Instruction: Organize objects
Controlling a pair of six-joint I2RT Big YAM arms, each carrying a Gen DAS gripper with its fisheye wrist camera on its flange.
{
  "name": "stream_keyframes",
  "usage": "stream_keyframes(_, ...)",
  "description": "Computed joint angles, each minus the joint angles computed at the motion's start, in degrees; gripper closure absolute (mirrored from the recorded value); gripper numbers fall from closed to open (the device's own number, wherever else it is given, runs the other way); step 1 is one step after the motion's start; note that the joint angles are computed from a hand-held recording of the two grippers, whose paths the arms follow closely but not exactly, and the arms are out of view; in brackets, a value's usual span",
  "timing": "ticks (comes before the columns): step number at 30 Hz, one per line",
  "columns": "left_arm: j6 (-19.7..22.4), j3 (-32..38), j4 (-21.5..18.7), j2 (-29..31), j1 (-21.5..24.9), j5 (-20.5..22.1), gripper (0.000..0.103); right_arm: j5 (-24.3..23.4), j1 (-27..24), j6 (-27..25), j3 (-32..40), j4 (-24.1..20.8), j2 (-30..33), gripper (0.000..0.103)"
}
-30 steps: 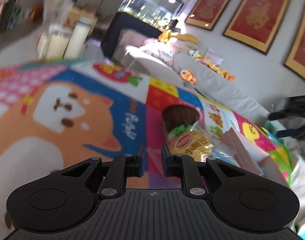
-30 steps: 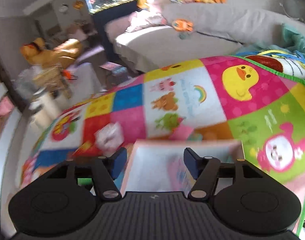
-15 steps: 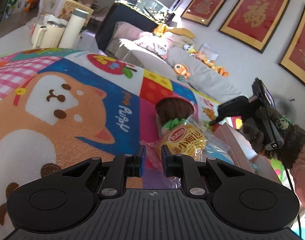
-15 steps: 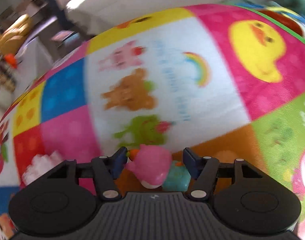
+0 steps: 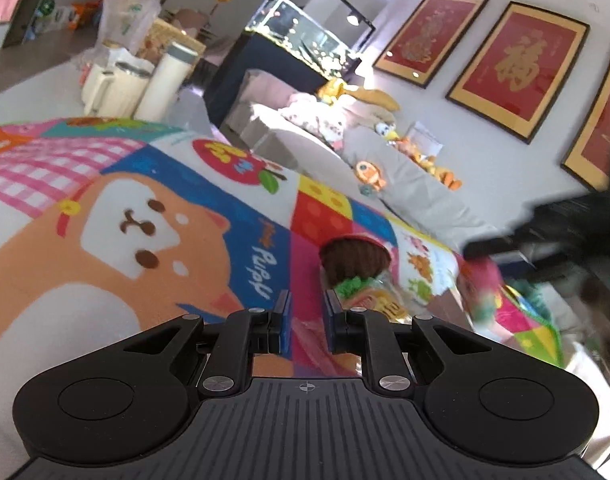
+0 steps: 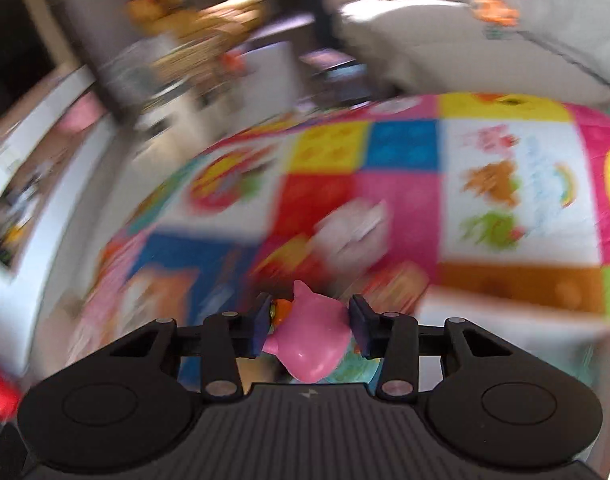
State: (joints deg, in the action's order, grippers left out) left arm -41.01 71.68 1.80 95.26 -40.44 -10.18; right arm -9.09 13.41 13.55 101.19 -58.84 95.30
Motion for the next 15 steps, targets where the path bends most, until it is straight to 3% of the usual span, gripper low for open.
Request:
stream_keyframes(2,0.42,0.43,-0.54,0.33,-0.03,2.21,0.085,-1.7,1.3,-2.11,-3.82,-1.16,-3.9,0.058)
stream_keyframes(5,2.31,1.06,-0.91,1.03,-0.43,4.98,0.085,1.32,0.42,-5.31,-7.46,3.44,-8.01,0.052)
stream_keyframes(9,3.8,1.54,-0.76,1.79,-0.8,7.84,0.085,6.69,-6.75,3.31,-2.9,3.34,-2.88,0.042)
stream_keyframes(11,3.94,1.58,-0.66,1.95,-0.87,7.93,0.085,10.79,-10.33,8.02,1.17,0.6,2.38,0.032)
stream_keyframes(13,3.51,1.48,-0.41,1.99,-0.83,8.12,0.085,13.48,-13.13,12.4,4.68,-2.91,7.19,0.032)
stream_keyframes(15,3.0,1.55,-0.47,2.09,-0.72,8.37,0.085,11.84,-15.87,18.18,6.81,-6.73,10.62,0.032)
